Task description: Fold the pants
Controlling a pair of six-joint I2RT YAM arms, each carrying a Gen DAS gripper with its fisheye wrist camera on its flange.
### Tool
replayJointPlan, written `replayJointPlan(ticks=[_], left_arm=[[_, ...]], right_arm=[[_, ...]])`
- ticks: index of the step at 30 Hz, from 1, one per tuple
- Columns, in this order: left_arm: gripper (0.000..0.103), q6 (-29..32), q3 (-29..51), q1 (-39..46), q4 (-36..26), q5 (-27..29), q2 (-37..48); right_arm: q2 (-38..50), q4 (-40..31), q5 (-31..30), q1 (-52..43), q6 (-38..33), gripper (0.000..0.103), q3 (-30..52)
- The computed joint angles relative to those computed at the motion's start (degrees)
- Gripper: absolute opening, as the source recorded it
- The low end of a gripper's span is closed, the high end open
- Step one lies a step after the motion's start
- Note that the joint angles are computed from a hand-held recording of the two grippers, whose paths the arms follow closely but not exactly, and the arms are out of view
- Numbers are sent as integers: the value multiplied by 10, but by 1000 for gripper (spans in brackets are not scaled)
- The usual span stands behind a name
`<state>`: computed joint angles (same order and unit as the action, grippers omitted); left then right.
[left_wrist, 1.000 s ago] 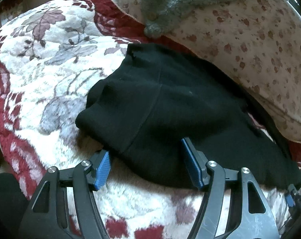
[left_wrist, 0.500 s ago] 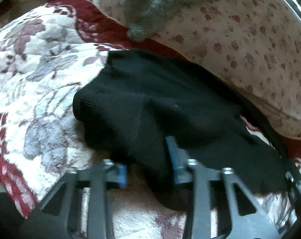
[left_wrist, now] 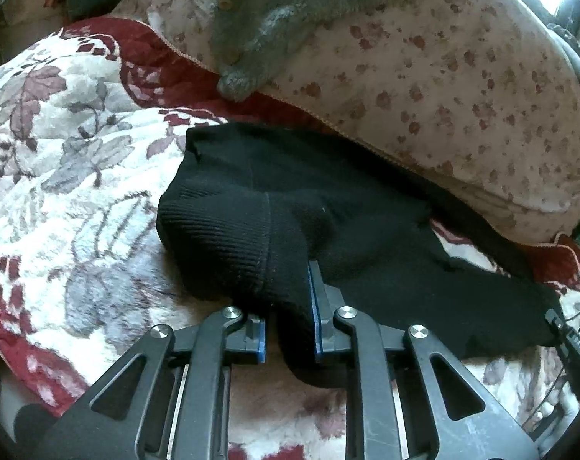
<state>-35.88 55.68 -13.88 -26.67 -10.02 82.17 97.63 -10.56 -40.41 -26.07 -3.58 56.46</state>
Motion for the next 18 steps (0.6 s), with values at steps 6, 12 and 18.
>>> replayJointPlan(ticks=[6, 12, 18], left_arm=[[15, 38, 3, 30, -39, 26, -45], [15, 75, -25, 77, -81, 64, -95], [16, 72, -91, 101, -70, 72, -118]], right_arm=[[-56, -52, -22, -9, -32, 5, -30], [-127, -115, -49, -18, -78, 5, -87], [-143, -128, -50, -27, -111, 6, -136]])
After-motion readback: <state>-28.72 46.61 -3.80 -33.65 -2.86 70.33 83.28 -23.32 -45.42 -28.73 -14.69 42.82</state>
